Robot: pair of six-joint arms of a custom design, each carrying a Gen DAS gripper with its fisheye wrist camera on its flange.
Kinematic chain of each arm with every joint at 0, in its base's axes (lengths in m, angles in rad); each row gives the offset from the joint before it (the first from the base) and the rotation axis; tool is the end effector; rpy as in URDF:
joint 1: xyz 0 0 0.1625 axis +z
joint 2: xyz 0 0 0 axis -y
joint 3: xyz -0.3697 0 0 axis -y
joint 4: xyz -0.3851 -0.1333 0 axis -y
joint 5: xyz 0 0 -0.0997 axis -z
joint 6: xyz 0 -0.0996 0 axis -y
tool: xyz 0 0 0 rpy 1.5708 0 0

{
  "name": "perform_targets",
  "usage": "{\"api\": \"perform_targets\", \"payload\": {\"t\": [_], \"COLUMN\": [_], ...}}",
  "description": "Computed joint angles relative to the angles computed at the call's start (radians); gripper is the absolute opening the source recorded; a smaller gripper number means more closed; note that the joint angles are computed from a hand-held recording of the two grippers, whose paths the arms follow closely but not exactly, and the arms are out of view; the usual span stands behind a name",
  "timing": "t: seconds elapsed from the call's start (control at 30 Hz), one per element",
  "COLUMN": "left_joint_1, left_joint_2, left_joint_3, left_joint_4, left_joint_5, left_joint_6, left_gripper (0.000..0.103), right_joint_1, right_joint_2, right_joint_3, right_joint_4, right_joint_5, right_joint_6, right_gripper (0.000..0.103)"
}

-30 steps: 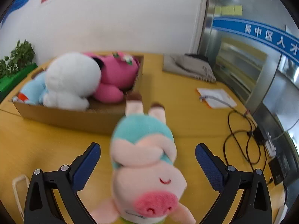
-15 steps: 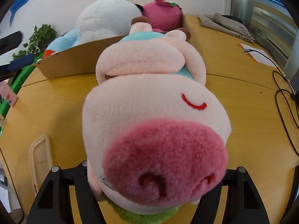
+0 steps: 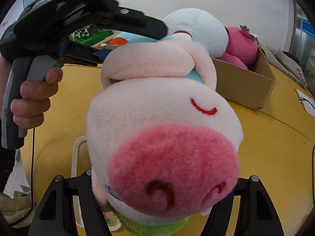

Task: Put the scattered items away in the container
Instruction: 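Close the right tool on the pig plush while the left tool grips it too, then carry the pig with both tools and lower it into the box beside the panda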

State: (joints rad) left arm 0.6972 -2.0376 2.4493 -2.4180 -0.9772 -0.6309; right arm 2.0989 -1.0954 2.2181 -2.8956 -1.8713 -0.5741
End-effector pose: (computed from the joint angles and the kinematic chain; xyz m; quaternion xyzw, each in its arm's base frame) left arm -0.1177 -0.3451 0.3057 0.0503 0.9345 -0.3460 0.0673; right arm 0.3178 -0.3388 0.0709 0.5022 -0.8460 0.0963 0.1512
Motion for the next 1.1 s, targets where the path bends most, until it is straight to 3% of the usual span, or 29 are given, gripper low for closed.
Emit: {"api": "perform_targets", "payload": {"t": [0.07,0.13,0.27,0.37,0.47,0.63,0.77,0.87,0.97,1.1], "left_joint_1": [0.002,0.02,0.06,0.045,0.026,0.016,-0.071,-0.128,-0.183,-0.215], "left_joint_2": [0.024,0.042,0.064,0.064,0.075,0.066,0.066,0.068,0.097,0.22], "left_joint_3": [0.001,-0.01,-0.01,0.007,0.001,-0.002,-0.022,-0.051,-0.113,-0.246], "left_joint_4": [-0.011,0.007,0.041,0.03,0.055,0.067,0.143,0.15,0.124,0.043], "left_joint_5": [0.012,0.0,-0.018,-0.001,0.018,0.031,0.133,0.179,0.226,0.302], "left_joint_6": [0.011,0.007,-0.041,-0.04,-0.039,-0.034,-0.042,-0.023,0.061,0.256], "left_gripper": [0.079,0.065,0.054,0.054,0.053,0.05,0.047,0.046,0.046,0.046], "right_joint_1": [0.009,0.006,0.002,0.022,0.029,0.034,0.025,0.024,0.038,0.073], "right_joint_2": [0.009,0.014,0.007,-0.007,-0.049,-0.062,-0.056,-0.081,-0.125,-0.099], "right_joint_3": [0.003,0.002,0.025,0.048,0.05,0.049,0.022,0.015,-0.003,-0.096], "right_joint_4": [-0.009,-0.004,-0.033,-0.086,-0.061,-0.048,-0.034,-0.085,-0.114,-0.173], "right_joint_5": [-0.02,-0.035,-0.058,-0.09,-0.073,-0.028,0.013,0.05,0.082,0.067], "right_joint_6": [-0.009,-0.001,-0.037,-0.063,-0.022,0.01,0.06,0.045,0.036,-0.011], "right_gripper": [0.076,0.077,0.087,0.096,0.096,0.078,0.071,0.07,0.07,0.071]}}
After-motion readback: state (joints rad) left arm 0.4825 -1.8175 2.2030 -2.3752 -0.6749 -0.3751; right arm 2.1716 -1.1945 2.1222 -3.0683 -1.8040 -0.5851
